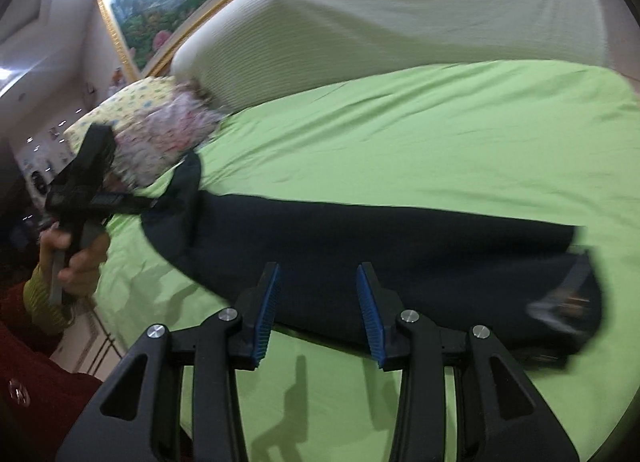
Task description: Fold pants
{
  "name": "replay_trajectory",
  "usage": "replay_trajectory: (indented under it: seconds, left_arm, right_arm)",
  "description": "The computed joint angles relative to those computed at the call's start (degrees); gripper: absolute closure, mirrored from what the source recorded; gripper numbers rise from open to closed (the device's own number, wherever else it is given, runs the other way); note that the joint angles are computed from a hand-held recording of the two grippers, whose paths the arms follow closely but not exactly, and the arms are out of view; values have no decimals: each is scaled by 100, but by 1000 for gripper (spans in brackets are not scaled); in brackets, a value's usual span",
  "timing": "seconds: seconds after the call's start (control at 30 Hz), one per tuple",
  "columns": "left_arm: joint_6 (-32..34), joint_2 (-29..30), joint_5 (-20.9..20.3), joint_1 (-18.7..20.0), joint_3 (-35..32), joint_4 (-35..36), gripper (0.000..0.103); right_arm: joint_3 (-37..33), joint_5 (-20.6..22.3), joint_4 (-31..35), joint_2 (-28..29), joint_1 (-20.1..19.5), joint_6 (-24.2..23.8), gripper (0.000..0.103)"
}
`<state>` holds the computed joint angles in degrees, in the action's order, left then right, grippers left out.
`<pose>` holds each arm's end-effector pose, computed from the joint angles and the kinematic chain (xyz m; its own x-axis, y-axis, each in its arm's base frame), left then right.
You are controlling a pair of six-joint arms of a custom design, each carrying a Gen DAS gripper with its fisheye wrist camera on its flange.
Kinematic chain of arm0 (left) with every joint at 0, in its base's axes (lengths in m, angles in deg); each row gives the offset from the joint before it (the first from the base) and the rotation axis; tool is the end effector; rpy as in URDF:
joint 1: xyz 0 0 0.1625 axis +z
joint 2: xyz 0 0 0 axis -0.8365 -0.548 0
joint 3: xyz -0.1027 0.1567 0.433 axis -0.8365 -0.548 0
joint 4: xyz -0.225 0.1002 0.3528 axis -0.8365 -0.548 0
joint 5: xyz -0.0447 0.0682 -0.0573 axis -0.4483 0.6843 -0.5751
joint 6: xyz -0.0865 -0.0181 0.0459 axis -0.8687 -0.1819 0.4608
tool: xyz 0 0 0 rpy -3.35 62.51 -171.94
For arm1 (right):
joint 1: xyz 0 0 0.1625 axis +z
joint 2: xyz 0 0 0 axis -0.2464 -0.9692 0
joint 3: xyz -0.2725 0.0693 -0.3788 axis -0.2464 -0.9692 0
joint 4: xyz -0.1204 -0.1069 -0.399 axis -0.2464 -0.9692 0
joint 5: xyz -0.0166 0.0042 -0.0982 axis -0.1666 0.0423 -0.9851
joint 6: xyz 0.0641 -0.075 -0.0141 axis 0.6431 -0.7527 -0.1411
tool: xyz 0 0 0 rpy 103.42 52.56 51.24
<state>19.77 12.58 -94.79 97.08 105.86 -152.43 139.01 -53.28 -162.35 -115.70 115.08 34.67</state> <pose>-0.3294 -0.5186 0.1056 -0.8040 0.3736 -0.4626 0.4936 0.8531 -0.1690 0.1519 -0.2529 0.2146 -0.9358 -0.0275 0.3514 -0.3148 0.5137 -0.7981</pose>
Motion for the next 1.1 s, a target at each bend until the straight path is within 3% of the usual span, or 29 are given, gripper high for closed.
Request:
replay_trajectory:
  seconds: [0.23, 0.4, 0.57, 0.7, 0.77, 0.83, 0.93, 1.1]
  left_arm:
    - [-1260, 702, 1254, 234, -1485, 2028, 28]
    - [-1743, 968, 1477, 378, -2023, 2980, 28]
    - [-1703, 870, 1576, 553, -1974, 3184, 28]
    - [-1749, 923, 1526, 652, -2075, 3360, 30]
    - [-1704, 943, 1577, 663, -2057, 3319, 43]
    - [-1515, 910, 1502, 689, -1969, 3156, 76]
    - [-1217, 704, 1358, 699, -1638, 2516, 93]
    - [-861, -42, 674, 725, -646, 831, 97]
  right_arm:
    - [-897, 528, 1112, 297, 291, 140, 62]
    - [-1550, 692, 2011, 562, 517, -5, 62]
    - [-2129, 653, 2877, 799, 600, -69, 62]
    - [-2350, 679, 3158, 940, 558, 38, 62]
    - [-2431, 558, 3224, 990, 589, 54, 62]
    - [-2475, 475, 3306, 1014, 609, 79, 63]
    - [-2510, 372, 3446, 993, 629, 36, 92]
    - [-2466, 169, 3220, 1014, 804, -136, 96]
